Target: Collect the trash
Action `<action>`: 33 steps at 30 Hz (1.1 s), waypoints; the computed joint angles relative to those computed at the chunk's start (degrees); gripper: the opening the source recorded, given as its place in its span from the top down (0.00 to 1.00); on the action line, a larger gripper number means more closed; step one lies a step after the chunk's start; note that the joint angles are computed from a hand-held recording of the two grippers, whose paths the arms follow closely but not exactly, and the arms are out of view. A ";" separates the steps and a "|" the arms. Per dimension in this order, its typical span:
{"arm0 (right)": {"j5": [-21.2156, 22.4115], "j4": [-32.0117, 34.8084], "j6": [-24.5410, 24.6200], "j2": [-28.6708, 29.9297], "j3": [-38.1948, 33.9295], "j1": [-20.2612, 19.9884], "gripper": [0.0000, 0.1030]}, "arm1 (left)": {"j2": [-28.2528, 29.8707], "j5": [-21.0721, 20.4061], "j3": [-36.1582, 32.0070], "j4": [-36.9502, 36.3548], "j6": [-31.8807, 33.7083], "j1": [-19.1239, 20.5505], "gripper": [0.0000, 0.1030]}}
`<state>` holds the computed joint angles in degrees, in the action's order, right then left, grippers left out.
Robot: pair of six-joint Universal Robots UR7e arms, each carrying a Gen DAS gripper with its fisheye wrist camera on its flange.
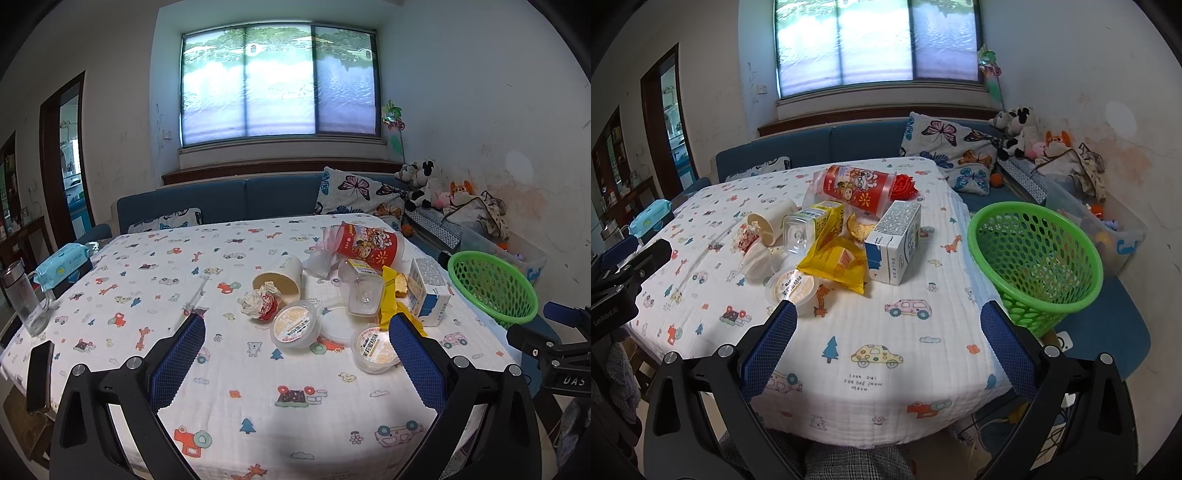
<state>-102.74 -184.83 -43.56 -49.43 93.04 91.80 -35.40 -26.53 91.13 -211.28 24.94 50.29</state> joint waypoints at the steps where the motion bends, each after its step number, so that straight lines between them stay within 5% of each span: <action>1: 0.05 0.13 0.07 -0.03 -0.01 -0.02 0.04 | -0.06 -0.01 0.07 0.14 -0.18 0.02 0.06; 33: -0.63 1.74 0.09 1.25 -1.51 -0.16 0.04 | 0.35 -0.38 0.12 1.38 -2.33 0.93 0.06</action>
<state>-103.37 -183.09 -43.47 -48.17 91.53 91.64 -35.05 -26.91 91.25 -209.89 22.61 51.22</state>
